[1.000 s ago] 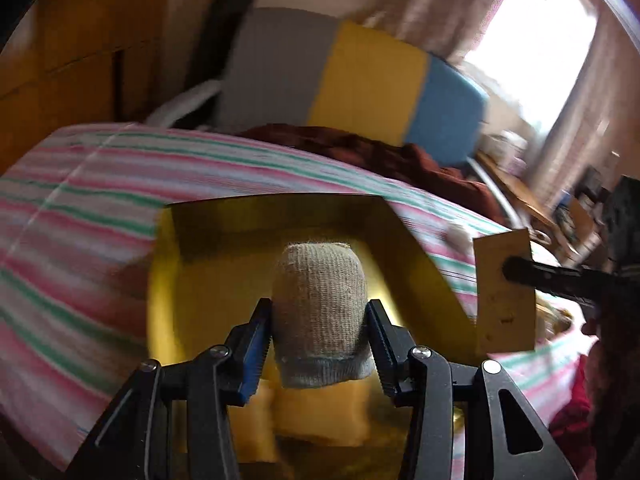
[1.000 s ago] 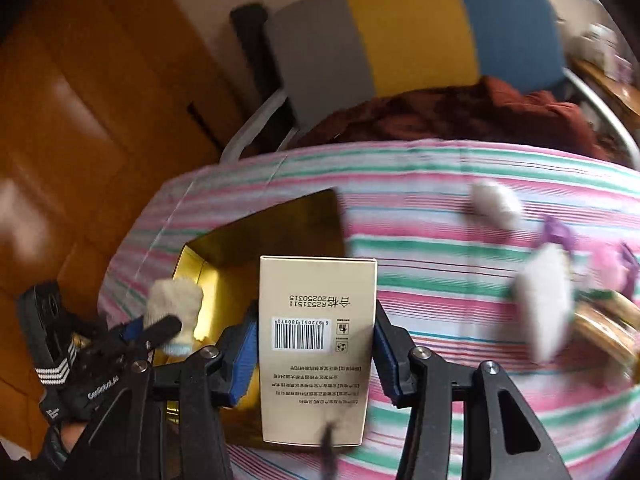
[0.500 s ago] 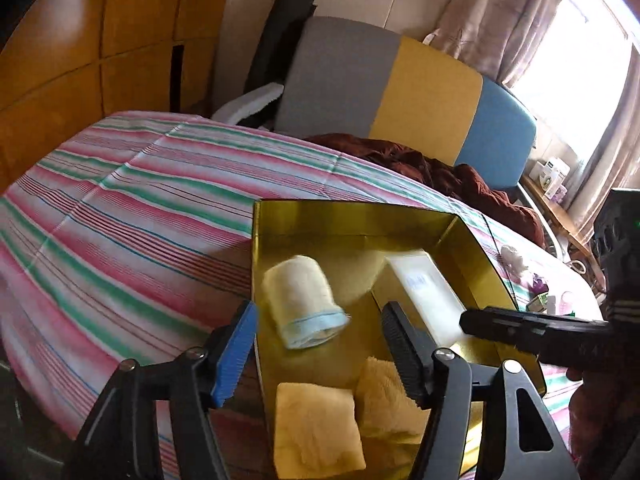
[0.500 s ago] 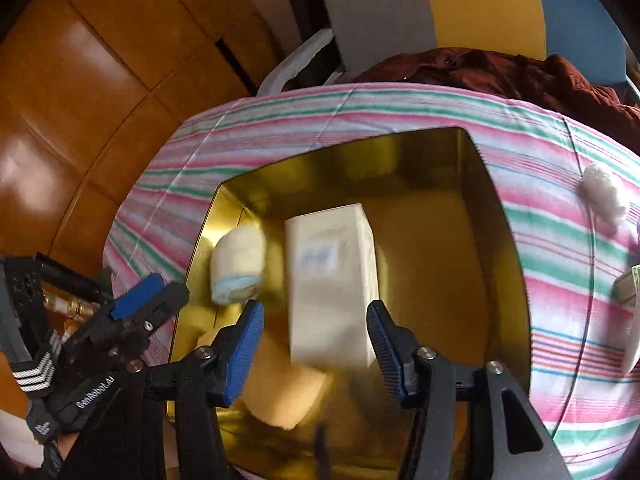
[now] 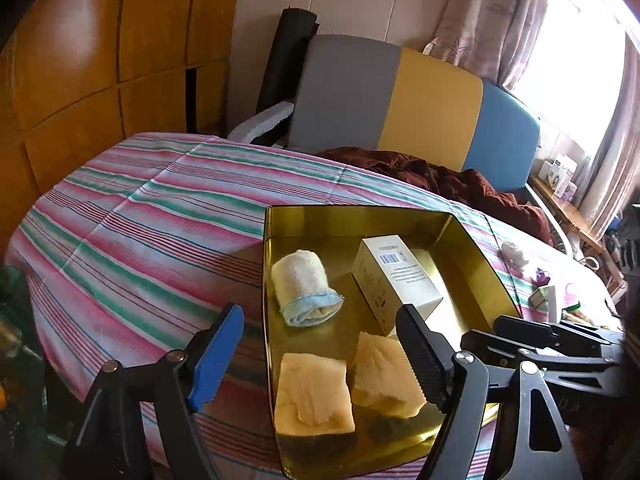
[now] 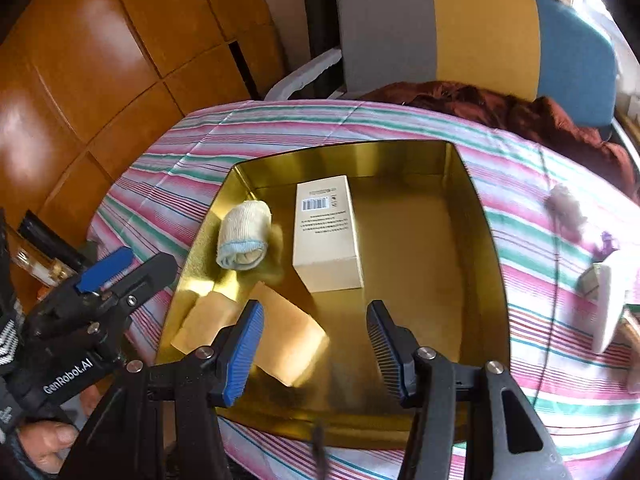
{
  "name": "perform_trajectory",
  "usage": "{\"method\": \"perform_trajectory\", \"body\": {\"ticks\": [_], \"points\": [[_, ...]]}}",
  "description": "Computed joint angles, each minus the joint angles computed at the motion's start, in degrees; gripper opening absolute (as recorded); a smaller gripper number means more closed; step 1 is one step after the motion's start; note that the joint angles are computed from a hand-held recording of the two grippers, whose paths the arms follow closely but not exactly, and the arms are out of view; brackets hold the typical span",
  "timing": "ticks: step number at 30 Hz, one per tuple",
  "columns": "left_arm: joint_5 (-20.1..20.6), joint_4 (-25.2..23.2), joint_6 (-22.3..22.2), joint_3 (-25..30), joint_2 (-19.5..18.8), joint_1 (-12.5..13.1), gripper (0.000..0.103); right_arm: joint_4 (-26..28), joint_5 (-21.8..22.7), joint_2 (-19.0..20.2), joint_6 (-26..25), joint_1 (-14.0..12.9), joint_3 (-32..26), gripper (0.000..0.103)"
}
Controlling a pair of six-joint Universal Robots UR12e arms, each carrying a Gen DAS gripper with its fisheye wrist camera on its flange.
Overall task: Organize objects
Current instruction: 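Withdraw both tools from the tray toward the remaining items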
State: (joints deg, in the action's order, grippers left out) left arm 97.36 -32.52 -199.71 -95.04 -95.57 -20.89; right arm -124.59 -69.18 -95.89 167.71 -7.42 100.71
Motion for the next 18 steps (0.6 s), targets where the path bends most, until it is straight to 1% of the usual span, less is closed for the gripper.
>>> {"method": "perform_trajectory", "body": {"ticks": [4,7,18], "points": [[2.1,0.1,0.9,-0.2,0.2,-0.8,0.080,-4.0,-2.9,-1.4,0.5,0.3,2.0,0.054],[2.5,0.1,1.5,-0.2,0.3,-1.1,0.081,-5.6,-3.5,-2.1,1.0,0.1,2.8,0.054],[2.4,-0.8,4.2,0.4,0.0,-2.5,0.081,-6.9,-3.9,-3.1,2.5,-1.6,4.3,0.054]]}}
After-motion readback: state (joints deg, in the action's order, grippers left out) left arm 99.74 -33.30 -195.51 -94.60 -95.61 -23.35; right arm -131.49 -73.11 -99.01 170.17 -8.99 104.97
